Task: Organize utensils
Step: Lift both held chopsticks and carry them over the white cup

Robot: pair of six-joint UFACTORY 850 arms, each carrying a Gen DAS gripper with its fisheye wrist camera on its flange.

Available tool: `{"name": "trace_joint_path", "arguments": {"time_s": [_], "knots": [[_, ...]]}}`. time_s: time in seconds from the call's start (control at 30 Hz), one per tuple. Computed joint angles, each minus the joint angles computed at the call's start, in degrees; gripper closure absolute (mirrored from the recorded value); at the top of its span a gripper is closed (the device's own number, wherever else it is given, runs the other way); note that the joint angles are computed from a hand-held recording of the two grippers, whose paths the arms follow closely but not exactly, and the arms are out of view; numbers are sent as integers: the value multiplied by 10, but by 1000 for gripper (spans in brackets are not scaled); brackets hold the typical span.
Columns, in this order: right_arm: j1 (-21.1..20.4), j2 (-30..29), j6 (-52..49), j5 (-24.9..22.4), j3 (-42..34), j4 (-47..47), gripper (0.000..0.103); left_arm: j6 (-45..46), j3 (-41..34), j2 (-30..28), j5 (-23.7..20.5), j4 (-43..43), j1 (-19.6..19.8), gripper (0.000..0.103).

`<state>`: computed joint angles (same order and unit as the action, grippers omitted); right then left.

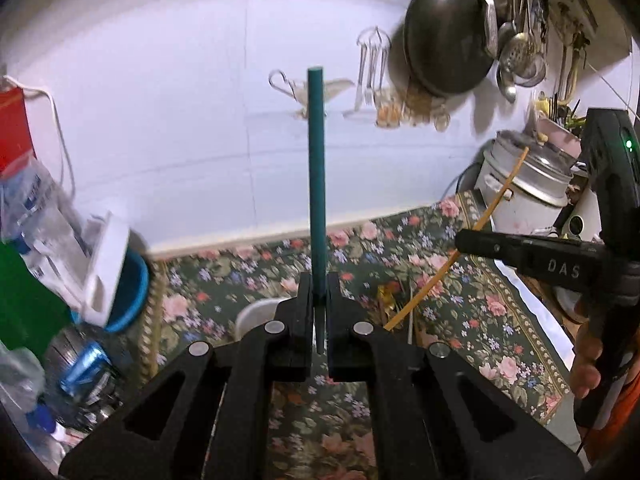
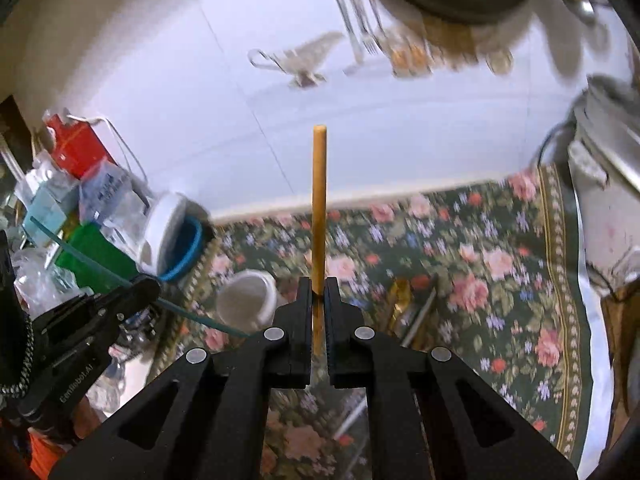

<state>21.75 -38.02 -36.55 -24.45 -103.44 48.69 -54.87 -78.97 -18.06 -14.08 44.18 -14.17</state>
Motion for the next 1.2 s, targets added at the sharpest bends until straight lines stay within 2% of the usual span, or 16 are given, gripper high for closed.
{"name": "trace_joint_path", "arguments": {"time_s": [0.3,0.43,0.67,0.9,1.03,1.2], "knots": [[24,-1,-42,21,-29,40,98,-8,0,14,22,23,29,100],[33,-21,-29,16,-55,27,98,33,-2,7,32,-26,45,100],[49,-87,75,-20,-141,-61,98,189,-17,-33,28,-196,72,100],[64,-165,213,-75,-243,-186,98,395,-29,-73,10,-417,92,100],[70,-215,263,-128,-312,-236,98,448,-35,-87,-1,-472,96,100],[74,-262,289,-179,-382,-263,98,466,-44,-99,-11,-488,99,100]]}}
